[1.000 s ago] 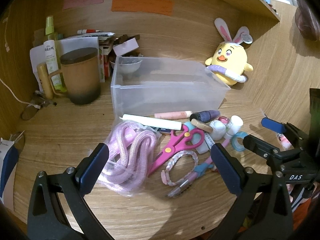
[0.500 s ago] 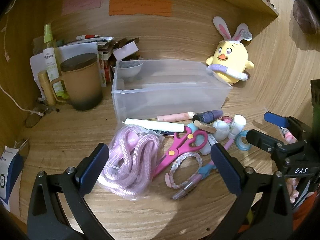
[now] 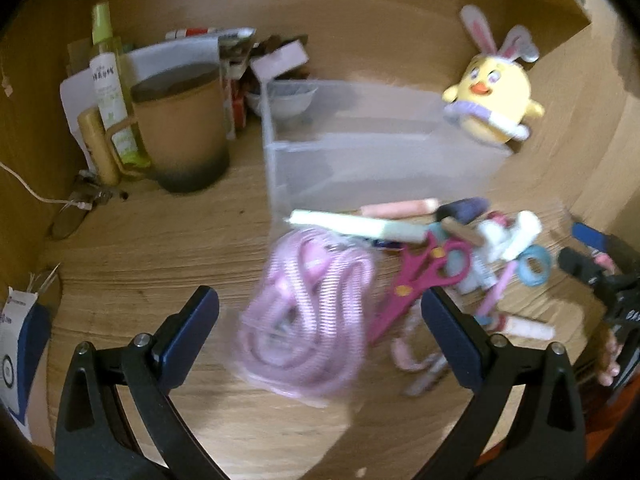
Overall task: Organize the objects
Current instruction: 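Grasp the bagged pink rope with the left gripper while the right grasps the teal tape roll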
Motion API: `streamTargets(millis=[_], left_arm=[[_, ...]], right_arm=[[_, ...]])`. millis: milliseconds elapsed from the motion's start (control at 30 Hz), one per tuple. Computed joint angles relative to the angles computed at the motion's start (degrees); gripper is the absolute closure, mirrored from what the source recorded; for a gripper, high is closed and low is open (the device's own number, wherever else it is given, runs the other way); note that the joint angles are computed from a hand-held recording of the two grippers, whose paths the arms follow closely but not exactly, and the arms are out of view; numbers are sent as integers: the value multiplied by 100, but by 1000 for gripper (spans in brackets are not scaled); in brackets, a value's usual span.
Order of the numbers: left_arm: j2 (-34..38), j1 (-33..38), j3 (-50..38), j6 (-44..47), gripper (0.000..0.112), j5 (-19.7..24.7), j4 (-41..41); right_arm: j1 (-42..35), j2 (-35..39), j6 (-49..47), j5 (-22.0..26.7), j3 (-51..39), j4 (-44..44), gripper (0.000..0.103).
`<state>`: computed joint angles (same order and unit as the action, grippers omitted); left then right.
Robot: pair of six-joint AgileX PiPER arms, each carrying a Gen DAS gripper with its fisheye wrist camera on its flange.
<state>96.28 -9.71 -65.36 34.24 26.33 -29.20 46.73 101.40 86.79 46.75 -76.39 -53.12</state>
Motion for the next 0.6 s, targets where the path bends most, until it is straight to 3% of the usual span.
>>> streamTargets(millis=[67,200,333,467,600], left_arm=[[208,68,-233,-119,9,197,181],[670,169,-763,36,9,871,249],[849,25,-902,-302,9,860,772],[960,79,-1042,-221,10,968,673],[1030,123,-1114,-34,28,1002,558]], right_arm=[[-108,-90,47,-165,187,117,6],[-187,-42,-158,-224,223,398,27],[-185,68,-339,-381,155,500,35],[-138,291,-384,-333,-73,395,44],[-152,458,-633,-374,-272,500,64]])
